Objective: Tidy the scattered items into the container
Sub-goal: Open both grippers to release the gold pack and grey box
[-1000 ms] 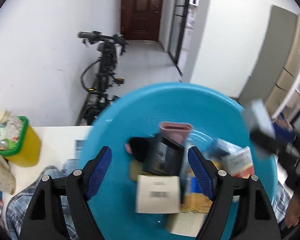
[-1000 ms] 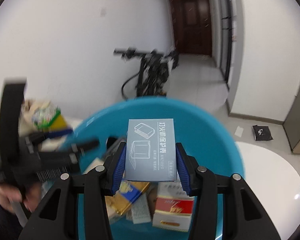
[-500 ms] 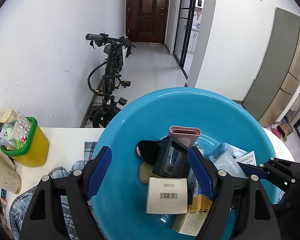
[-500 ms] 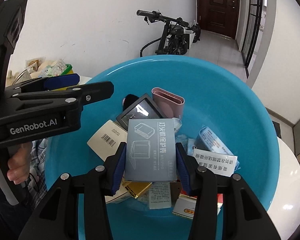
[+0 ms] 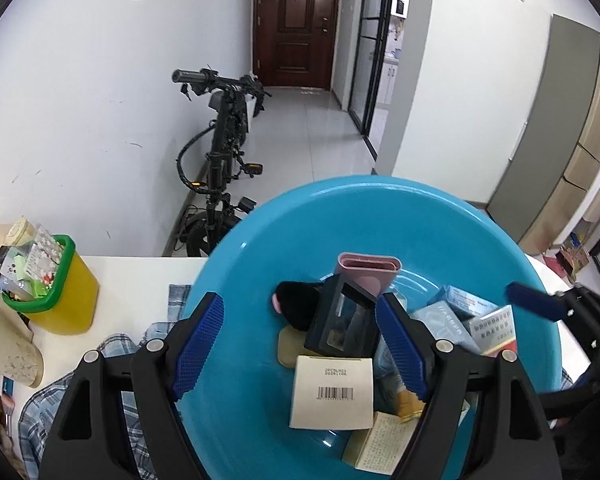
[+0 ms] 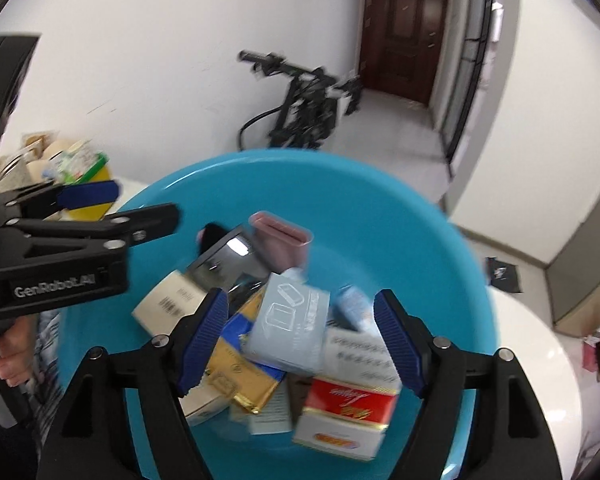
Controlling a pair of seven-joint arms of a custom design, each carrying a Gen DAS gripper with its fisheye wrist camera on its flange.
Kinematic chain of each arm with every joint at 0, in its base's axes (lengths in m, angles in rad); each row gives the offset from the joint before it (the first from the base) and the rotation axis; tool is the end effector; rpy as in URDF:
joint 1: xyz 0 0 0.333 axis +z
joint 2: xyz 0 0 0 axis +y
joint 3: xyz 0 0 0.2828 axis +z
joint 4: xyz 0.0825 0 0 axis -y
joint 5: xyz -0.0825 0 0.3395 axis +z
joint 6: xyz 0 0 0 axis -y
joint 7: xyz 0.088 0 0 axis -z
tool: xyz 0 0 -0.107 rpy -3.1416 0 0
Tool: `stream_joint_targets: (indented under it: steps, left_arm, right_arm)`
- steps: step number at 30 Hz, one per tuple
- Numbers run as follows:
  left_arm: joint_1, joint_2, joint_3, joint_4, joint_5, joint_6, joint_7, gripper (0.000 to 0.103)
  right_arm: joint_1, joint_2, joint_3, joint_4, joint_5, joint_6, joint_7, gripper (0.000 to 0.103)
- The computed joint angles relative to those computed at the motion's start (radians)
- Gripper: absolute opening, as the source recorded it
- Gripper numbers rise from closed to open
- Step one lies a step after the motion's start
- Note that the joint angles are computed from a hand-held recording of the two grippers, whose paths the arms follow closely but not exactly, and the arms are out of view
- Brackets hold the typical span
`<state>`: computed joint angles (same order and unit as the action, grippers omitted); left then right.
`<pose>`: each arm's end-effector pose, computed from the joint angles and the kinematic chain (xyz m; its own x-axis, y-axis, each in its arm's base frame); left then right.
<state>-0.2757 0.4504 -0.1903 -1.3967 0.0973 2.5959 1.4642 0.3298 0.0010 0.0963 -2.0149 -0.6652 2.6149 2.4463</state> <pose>0.6213 -0.2827 0.5242 -0.3847 -0.9210 0.0617 -0.6884 0.2417 -0.6839 0.5003 0.2422 0.5010 0.0107 -0.9986 0.0516 -0.7298 -0.0431 -0.6824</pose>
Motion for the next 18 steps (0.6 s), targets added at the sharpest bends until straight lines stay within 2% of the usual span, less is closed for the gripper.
stream_joint_targets:
  steps: [4, 6, 8, 10, 11, 13, 15, 16, 18]
  left_arm:
    - [0.001, -0.016, 0.005, -0.029, 0.0, 0.044, -0.018, 0.081]
    - [-0.01, -0.037, 0.019, -0.067, 0.028, 0.101, -0.041, 0.081]
    - [-0.009, -0.063, 0.02, -0.116, 0.04, 0.178, -0.052, 0.081]
    - [-0.016, -0.091, 0.032, -0.172, 0.065, 0.272, -0.079, 0.087]
    - [-0.02, -0.107, 0.041, -0.202, 0.081, 0.325, -0.094, 0.089]
    - [-0.034, -0.13, 0.066, -0.253, 0.117, 0.429, -0.131, 0.091]
    - [-0.074, -0.148, 0.125, -0.288, 0.175, 0.508, -0.194, 0.091]
    - [-0.086, -0.153, 0.143, -0.297, 0.194, 0.531, -0.212, 0.094]
    - [-0.146, -0.161, 0.225, -0.313, 0.251, 0.587, -0.279, 0.103]
  right_arm:
    - [-0.01, -0.02, -0.004, -0.002, -0.097, -0.022, 0.12, 0.074]
    - [-0.021, -0.04, -0.002, -0.014, -0.18, -0.011, 0.217, 0.074]
    - [-0.038, -0.069, 0.003, -0.032, -0.285, 0.002, 0.334, 0.08]
    - [-0.057, -0.096, 0.016, -0.047, -0.406, 0.018, 0.461, 0.095]
    - [-0.068, -0.111, 0.022, -0.056, -0.467, 0.028, 0.528, 0.098]
    - [-0.088, -0.142, 0.033, -0.072, -0.57, 0.043, 0.641, 0.102]
    - [-0.102, -0.169, 0.048, -0.083, -0.66, 0.039, 0.735, 0.102]
    - [-0.107, -0.177, 0.053, -0.085, -0.69, 0.033, 0.764, 0.102]
    - [-0.113, -0.193, 0.063, -0.088, -0.751, 0.015, 0.816, 0.102]
